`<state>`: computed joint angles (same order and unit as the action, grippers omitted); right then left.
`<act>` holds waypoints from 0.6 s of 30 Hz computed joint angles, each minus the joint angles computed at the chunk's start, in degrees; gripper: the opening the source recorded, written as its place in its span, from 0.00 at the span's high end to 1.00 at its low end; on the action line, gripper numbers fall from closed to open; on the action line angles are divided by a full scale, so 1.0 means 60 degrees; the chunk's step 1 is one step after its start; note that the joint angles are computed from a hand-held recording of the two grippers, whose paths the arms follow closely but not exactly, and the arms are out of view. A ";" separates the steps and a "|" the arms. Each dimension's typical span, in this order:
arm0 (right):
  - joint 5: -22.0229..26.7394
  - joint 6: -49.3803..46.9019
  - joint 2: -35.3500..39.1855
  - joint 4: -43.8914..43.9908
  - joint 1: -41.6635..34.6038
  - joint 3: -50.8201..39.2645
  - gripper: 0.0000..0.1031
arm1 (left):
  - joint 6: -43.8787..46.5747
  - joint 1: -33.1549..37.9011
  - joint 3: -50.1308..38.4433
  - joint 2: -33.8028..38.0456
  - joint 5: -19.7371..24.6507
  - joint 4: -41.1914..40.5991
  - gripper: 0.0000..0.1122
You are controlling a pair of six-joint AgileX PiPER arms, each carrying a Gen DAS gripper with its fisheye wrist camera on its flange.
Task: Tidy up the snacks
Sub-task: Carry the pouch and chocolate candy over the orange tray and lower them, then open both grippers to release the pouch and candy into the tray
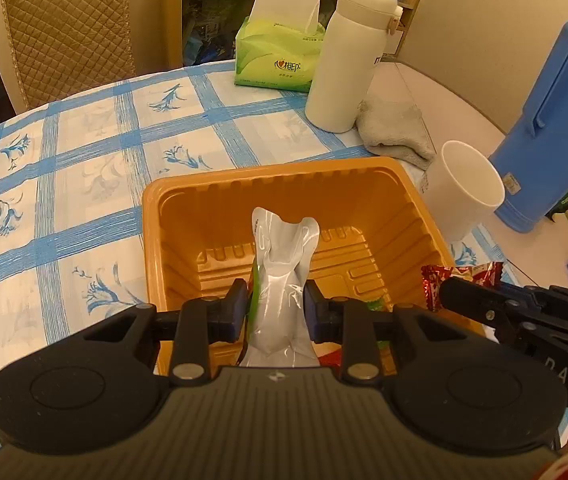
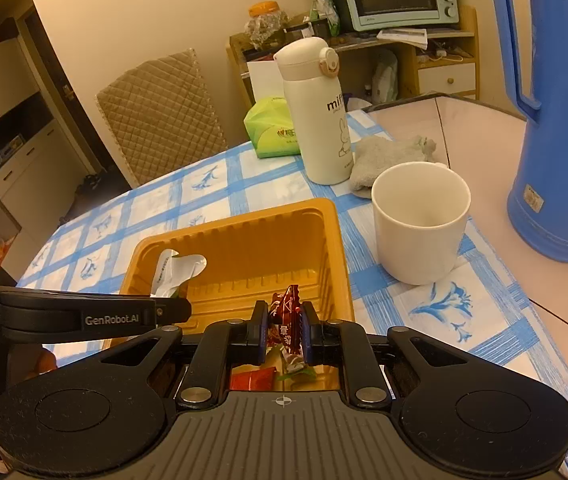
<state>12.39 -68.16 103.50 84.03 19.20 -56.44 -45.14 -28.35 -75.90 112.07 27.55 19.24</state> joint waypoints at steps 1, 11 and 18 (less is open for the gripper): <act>0.0021 0.0002 0.0030 -0.0007 -0.0012 -0.0017 0.84 | 0.0034 0.0027 -0.0078 0.0077 0.0038 -0.0042 0.76; 0.0175 0.0424 0.0277 -0.0434 -0.0086 -0.0265 0.84 | 0.0678 0.0111 -0.0221 0.0108 0.0047 -0.0553 0.70; 0.0229 0.0795 0.0538 -0.0829 -0.0042 -0.0640 0.84 | 0.0721 0.0098 -0.0032 -0.0260 -0.0003 -0.0384 0.69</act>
